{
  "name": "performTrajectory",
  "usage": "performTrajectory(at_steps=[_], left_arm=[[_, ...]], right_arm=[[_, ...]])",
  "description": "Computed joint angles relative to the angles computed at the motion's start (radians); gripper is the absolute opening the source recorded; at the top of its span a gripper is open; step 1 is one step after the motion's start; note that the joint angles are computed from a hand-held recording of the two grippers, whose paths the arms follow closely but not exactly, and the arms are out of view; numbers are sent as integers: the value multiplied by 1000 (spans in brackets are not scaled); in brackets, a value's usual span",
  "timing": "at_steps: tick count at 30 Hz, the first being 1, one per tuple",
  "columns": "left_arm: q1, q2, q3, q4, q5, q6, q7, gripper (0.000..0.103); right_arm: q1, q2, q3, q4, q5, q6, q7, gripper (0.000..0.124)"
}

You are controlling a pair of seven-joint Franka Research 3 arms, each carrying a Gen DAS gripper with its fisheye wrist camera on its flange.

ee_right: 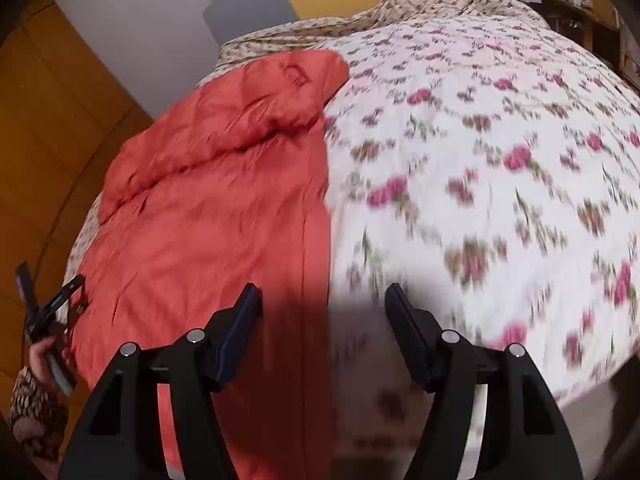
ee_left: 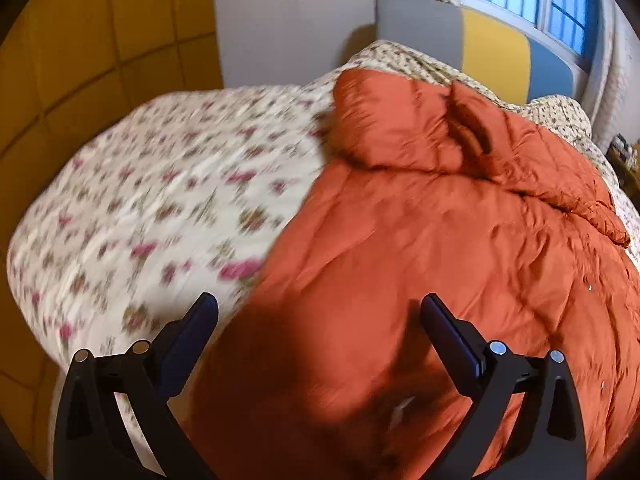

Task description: Fold large clothes

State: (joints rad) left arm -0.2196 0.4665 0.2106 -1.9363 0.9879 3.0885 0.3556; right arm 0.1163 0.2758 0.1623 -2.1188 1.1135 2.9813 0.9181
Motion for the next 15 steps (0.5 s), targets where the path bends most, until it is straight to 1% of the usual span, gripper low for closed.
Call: performTrajectory(at_steps=[1,2,4,5,6,7,9,11,12,13,15], left_arm=[[21,-7,-15,-22,-15,22,10,100],[44,-11,-32,-44,-36,55,26,100],[68,-16,-40,-92,-65,148,54,100],[95,-19,-63,-105,-52,175,54,100],[108,-22,-80,-125,-82,199,101,100],[87,-23,-62,-137,-86,209,115,100],[-20,-23,44,-160,-94,246,126,100],[-76,-18,98,-176,-120,281,153,100],[-94,-17,114,-184,-136,292,166,99],[-92,-16,110,-186,-148,292,178,98],[-59,-24,65,-189,-164,264,197,95]], right_arm=[[-17,-19,21,-20,50,-9,-56,66],[-20,-29,26,-29,84,-17,-93,66],[-13,-62,23,-65,138,-46,-158,66],[-4,-74,21,-80,168,-53,-192,66],[7,-82,14,-91,183,-62,-212,66],[16,-91,6,-100,196,-78,-229,66],[31,-101,-15,-113,202,-121,-240,66],[43,-109,-29,-123,220,-151,-261,66],[44,-108,-37,-126,226,-182,-270,66],[47,-104,-43,-125,227,-204,-274,66],[58,-105,-48,-130,236,-200,-290,65]])
